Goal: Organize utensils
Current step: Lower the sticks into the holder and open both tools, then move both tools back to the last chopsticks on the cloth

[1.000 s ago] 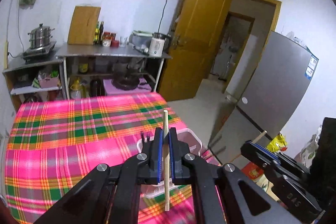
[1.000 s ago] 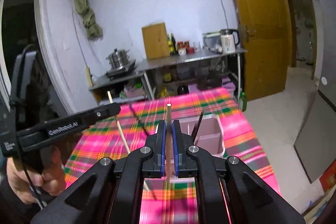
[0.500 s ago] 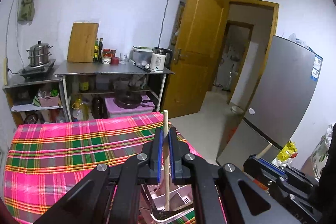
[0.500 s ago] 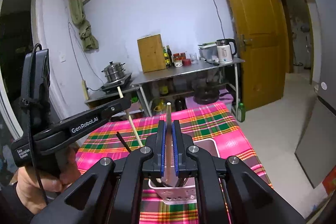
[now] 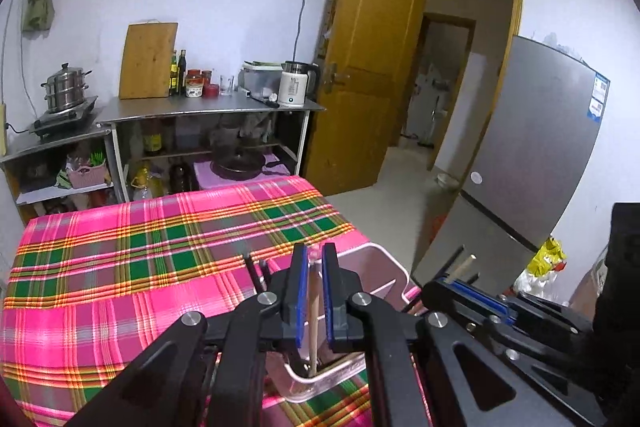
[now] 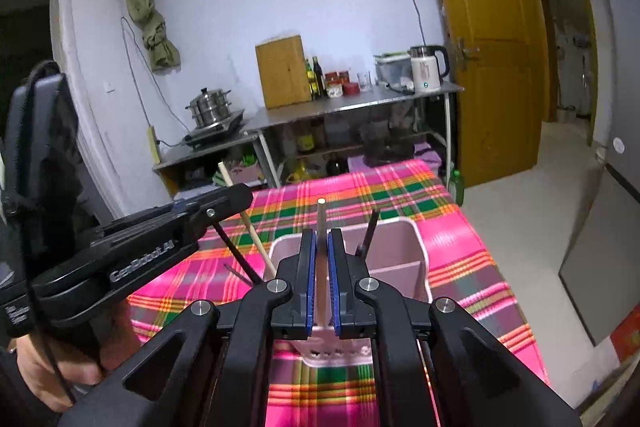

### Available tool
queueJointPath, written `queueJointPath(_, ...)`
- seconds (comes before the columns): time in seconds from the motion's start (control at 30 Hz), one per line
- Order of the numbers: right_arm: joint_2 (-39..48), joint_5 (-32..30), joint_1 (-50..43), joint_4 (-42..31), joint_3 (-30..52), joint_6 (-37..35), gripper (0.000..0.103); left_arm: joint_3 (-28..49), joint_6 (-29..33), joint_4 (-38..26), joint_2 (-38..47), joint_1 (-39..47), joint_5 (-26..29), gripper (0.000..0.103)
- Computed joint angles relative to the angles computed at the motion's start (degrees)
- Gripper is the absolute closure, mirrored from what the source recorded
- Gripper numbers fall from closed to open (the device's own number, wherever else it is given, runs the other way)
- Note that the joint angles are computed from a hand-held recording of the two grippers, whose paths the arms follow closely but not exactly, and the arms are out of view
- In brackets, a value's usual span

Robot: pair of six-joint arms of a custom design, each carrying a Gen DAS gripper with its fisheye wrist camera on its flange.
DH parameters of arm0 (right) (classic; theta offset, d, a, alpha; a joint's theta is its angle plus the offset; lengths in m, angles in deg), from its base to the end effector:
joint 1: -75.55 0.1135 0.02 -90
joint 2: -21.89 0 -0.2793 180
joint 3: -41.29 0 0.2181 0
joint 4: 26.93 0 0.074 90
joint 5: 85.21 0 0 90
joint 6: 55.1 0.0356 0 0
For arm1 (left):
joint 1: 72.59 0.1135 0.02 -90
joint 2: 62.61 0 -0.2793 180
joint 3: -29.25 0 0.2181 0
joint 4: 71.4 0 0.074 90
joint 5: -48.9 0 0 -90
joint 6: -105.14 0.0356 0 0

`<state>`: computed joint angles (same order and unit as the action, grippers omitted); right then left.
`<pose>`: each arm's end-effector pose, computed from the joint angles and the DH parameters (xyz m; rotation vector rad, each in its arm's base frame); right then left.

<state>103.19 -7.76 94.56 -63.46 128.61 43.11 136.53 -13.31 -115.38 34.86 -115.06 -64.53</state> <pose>0.2701 0.1012 0.3572 -0.3333 2.1052 0.5134 0.2747 -0.2323 0.3677 0.0275 2.1258 -0.2926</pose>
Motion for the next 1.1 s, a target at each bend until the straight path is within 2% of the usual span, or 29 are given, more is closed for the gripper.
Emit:
queueJointPath(0.23,0.03,-0.12,0.08,-1.46,-0.79,0.63,0.096,-2.13,-1.25,-0.41,-3.21,-1.64,-1.01,0.087)
queueJointPath(0.47,-3.58,0.29,-0.16,-2.83,-1.55,0.28,0.089,-4.44,-2.15,-1.61,-8.64,-3.90,-3.85,0.086)
queueJointPath(0.67,-8.61,0.25,0.61,-2.97,-4.74,0.51,0.086,-10.46,-5.00,-2.63,-15.37,-7.81,-8.87,0.086)
queueJointPath(0.9,-14.52,2.24,4.61,-3.46,-10.68,0.65,0.086,-21.44,-13.03,-5.91,-23.69,-14.13,-16.26,0.086)
queueJointPath(1.1,-19.17,4.84,9.37,-3.12,-17.59,1.27,0.086,-31.35,-23.28,-8.53,-28.95,-18.50,-18.62,0.085)
